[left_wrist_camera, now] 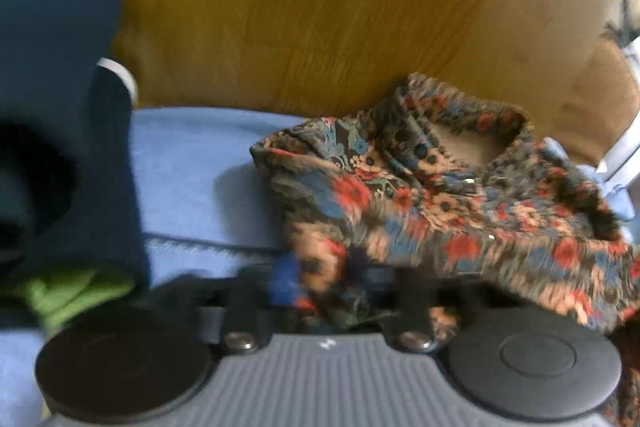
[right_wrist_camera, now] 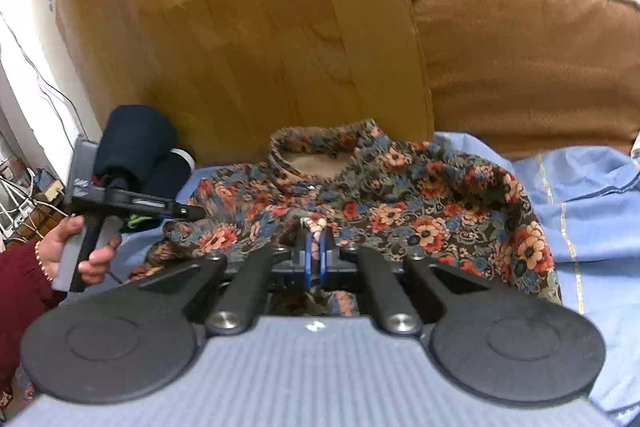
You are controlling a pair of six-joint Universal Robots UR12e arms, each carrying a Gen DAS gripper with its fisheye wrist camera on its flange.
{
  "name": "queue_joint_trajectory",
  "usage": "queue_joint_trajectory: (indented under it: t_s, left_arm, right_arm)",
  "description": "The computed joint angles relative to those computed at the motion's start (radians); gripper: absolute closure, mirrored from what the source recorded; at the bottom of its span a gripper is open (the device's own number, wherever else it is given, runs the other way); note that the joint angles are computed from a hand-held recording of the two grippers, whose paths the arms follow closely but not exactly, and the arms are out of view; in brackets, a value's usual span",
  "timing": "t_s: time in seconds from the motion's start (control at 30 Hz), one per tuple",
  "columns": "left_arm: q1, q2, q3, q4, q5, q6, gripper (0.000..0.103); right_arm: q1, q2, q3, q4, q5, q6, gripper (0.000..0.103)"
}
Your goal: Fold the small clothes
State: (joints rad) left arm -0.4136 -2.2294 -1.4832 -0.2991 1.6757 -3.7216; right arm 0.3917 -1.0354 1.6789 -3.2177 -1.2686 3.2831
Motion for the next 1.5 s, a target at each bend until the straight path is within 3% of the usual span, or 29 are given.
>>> queue_joint_trajectory:
  t_s: [0.03,0.17,0.23,0.27,0.3,0.33,0.4,0.43,0.5,0.53,0.6,0.63,0.7,0.73,0.77,0.8,0.83,0.9,0.97,1.03,1.1,1.17,1.23,1.3,1.33,1.4,1.47,1.5]
  left_arm:
    - [-0.001,-0.004,-0.002,0.037,0.026,-0.016,0.089]
    - [-0.013,-0.01,-0.066,0.36,0.21,-0.056,0.093]
    - [-0.017,-0.02,-0.065,0.368,0.294,-0.112,0.093]
    - [-0.021,-0.027,-0.056,0.327,0.33,-0.123,0.094]
    - [-0.023,-0.033,-0.05,0.305,0.339,-0.114,0.094]
    - [-0.025,-0.037,-0.05,0.297,0.329,-0.094,0.094]
    - [-0.029,-0.041,-0.053,0.304,0.31,-0.046,0.078]
    - [-0.032,-0.043,-0.059,0.326,0.302,-0.024,0.072]
    - [-0.038,-0.044,-0.07,0.367,0.284,0.009,0.041]
    - [-0.041,-0.044,-0.073,0.376,0.28,0.022,0.035]
    - [-0.049,-0.049,-0.066,0.383,0.277,0.058,0.009]
    - [-0.053,-0.052,-0.058,0.374,0.284,0.073,0.008]
    - [-0.057,-0.053,-0.049,0.343,0.282,0.096,0.015]
    - [-0.054,-0.052,-0.042,0.313,0.264,0.099,0.022]
    - [-0.05,-0.053,-0.032,0.276,0.244,0.1,0.054]
    - [-0.044,-0.054,-0.026,0.237,0.223,0.097,0.087]
    - [-0.043,-0.056,-0.019,0.202,0.222,0.091,0.1]
    - [-0.05,-0.064,-0.018,0.211,0.265,0.088,0.101]
    - [-0.063,-0.07,-0.02,0.248,0.358,0.097,0.101]
    - [-0.072,-0.081,-0.008,0.25,0.442,0.088,0.101]
    - [-0.065,-0.078,-0.004,0.196,0.437,0.046,0.1]
    - [-0.057,-0.076,-0.01,0.212,0.404,0.031,0.097]
    - [-0.054,-0.071,-0.021,0.24,0.384,0.039,0.09]
    - [-0.053,-0.067,-0.028,0.266,0.348,0.071,0.066]
    - [-0.056,-0.066,-0.029,0.275,0.344,0.094,0.058]
    - [-0.07,-0.069,-0.027,0.299,0.374,0.153,0.026]
    - [-0.076,-0.076,-0.023,0.328,0.373,0.207,0.015]
    - [-0.074,-0.073,-0.022,0.317,0.353,0.212,0.015]
  right_arm:
    - [0.002,0.011,-0.016,0.01,-0.004,0.001,0.096]
    - [0.0,0.072,-0.072,-0.085,0.042,0.048,0.096]
    - [0.01,0.116,-0.118,-0.127,-0.014,0.113,0.085]
    - [0.018,0.132,-0.143,-0.1,-0.064,0.116,0.075]
    - [0.023,0.144,-0.163,-0.061,-0.11,0.102,0.057]
    - [0.027,0.154,-0.175,-0.047,-0.155,0.103,0.055]
    - [0.016,0.158,-0.167,-0.054,-0.146,0.137,0.055]
    - [0.007,0.155,-0.154,-0.068,-0.118,0.163,0.047]
    - [-0.009,0.145,-0.119,-0.102,-0.081,0.206,0.029]
    - [-0.01,0.14,-0.102,-0.123,-0.09,0.207,0.025]
    - [-0.01,0.13,-0.078,-0.127,-0.125,0.173,0.022]
    - [-0.009,0.127,-0.073,-0.113,-0.145,0.159,0.022]
    - [-0.011,0.127,-0.073,-0.075,-0.159,0.161,0.025]
    - [-0.015,0.128,-0.079,-0.041,-0.14,0.171,0.044]
    - [-0.018,0.129,-0.087,-0.005,-0.126,0.175,0.056]
    - [-0.014,0.126,-0.096,0.04,-0.139,0.166,0.094]
    - [-0.007,0.126,-0.098,0.045,-0.173,0.154,0.095]
    - [0.0,0.124,-0.078,-0.072,-0.215,0.147,0.095]
    - [0.004,0.123,-0.06,-0.194,-0.284,0.147,0.095]
    - [0.022,0.122,-0.068,-0.149,-0.423,0.112,0.091]
    - [0.045,0.127,-0.098,-0.013,-0.58,0.081,0.081]
    - [0.051,0.128,-0.087,-0.032,-0.595,0.089,0.072]
    - [0.053,0.126,-0.057,-0.152,-0.545,0.135,0.057]
    - [0.055,0.122,-0.041,-0.208,-0.45,0.153,0.057]
    - [0.055,0.12,-0.037,-0.212,-0.391,0.155,0.057]
    - [0.06,0.123,-0.039,-0.201,-0.282,0.163,0.057]
    - [0.069,0.139,-0.058,-0.176,-0.193,0.156,0.057]
    - [0.076,0.148,-0.07,-0.16,-0.165,0.144,0.056]
